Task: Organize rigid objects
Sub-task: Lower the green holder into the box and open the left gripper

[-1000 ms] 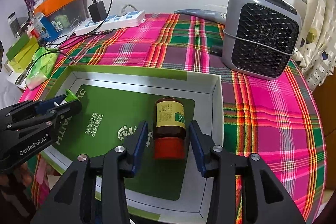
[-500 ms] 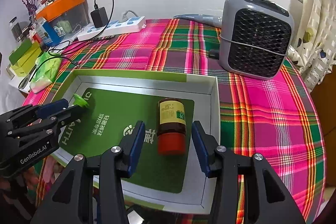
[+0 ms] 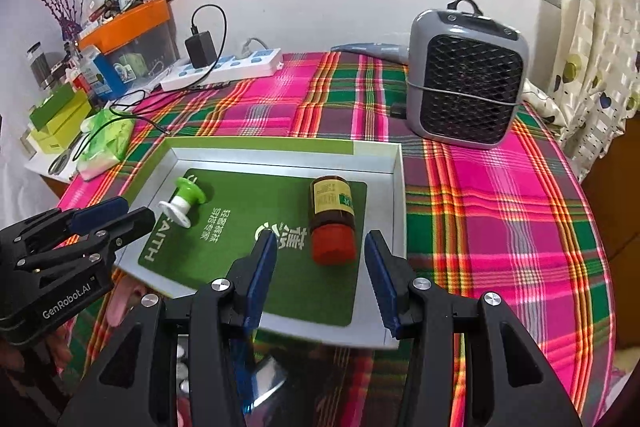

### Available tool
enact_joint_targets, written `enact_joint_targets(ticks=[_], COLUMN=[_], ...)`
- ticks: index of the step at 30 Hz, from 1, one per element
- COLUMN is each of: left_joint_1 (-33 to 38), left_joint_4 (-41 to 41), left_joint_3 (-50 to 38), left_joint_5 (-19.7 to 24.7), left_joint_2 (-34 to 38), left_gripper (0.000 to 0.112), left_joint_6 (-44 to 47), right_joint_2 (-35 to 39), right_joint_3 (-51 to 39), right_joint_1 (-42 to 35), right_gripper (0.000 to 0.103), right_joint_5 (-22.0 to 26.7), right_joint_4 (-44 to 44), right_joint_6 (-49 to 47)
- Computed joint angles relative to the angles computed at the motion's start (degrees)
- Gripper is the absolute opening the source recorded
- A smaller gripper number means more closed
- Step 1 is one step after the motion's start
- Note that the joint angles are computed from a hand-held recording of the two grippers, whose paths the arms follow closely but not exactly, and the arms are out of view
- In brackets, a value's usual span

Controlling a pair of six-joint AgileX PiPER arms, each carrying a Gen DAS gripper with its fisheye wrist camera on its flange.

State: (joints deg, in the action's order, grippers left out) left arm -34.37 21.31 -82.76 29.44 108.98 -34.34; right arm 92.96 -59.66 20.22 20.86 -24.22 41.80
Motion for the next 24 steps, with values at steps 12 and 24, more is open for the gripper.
enact_joint_targets(ticks=[12,24], left_joint_1=[-2.4,-3.0], left_joint_4=[10.9,16.4], left_joint_3=[12.7,25.4], left_joint_5=[-3.3,-7.8], left_joint_2=[-9.5,-17.4], left_gripper=[0.038,0.038], left_joint_6=[-13.1,-21.0], right_joint_2=[-8.7,-15.1], right_joint_3=[8.7,17.0], right_joint_1=[2.3,5.0], right_gripper=[0.047,0.047], right_joint_5=[-0.2,0.1], right_joint_4=[-8.1,-16.8], right_joint_6=[11.7,25.4])
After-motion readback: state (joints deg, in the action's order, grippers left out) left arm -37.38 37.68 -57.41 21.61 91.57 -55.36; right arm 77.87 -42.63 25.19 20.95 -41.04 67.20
